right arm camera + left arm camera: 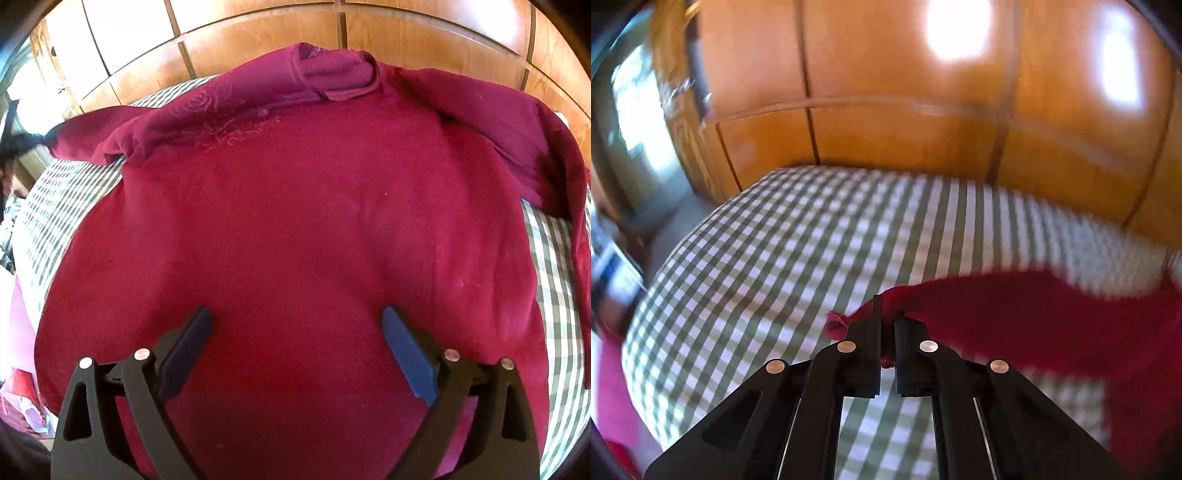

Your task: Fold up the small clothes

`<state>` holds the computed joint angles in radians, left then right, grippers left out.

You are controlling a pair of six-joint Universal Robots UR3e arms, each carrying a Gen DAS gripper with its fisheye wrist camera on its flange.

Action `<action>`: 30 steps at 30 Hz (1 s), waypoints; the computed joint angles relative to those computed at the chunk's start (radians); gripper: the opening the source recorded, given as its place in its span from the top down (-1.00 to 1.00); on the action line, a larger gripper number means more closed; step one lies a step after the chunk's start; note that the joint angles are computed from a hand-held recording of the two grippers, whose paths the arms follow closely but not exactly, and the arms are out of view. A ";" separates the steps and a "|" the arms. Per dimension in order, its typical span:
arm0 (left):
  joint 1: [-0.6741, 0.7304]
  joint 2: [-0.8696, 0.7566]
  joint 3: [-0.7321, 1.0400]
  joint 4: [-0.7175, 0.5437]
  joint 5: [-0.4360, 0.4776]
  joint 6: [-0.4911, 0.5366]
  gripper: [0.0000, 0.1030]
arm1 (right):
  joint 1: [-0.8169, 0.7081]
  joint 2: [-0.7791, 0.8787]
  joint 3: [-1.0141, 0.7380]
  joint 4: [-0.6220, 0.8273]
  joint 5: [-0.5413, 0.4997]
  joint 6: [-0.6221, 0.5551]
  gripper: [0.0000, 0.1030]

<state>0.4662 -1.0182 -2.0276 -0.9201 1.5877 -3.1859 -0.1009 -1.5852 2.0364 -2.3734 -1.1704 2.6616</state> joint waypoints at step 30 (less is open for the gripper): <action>-0.136 -0.100 0.023 -0.194 0.422 -0.470 -0.06 | -0.119 -0.081 0.069 0.032 0.091 -0.086 -0.89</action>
<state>0.3298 -1.1177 -2.0044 -1.1144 2.0096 -3.6561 -0.2195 -1.6658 2.1051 -2.3414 -1.0798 2.5753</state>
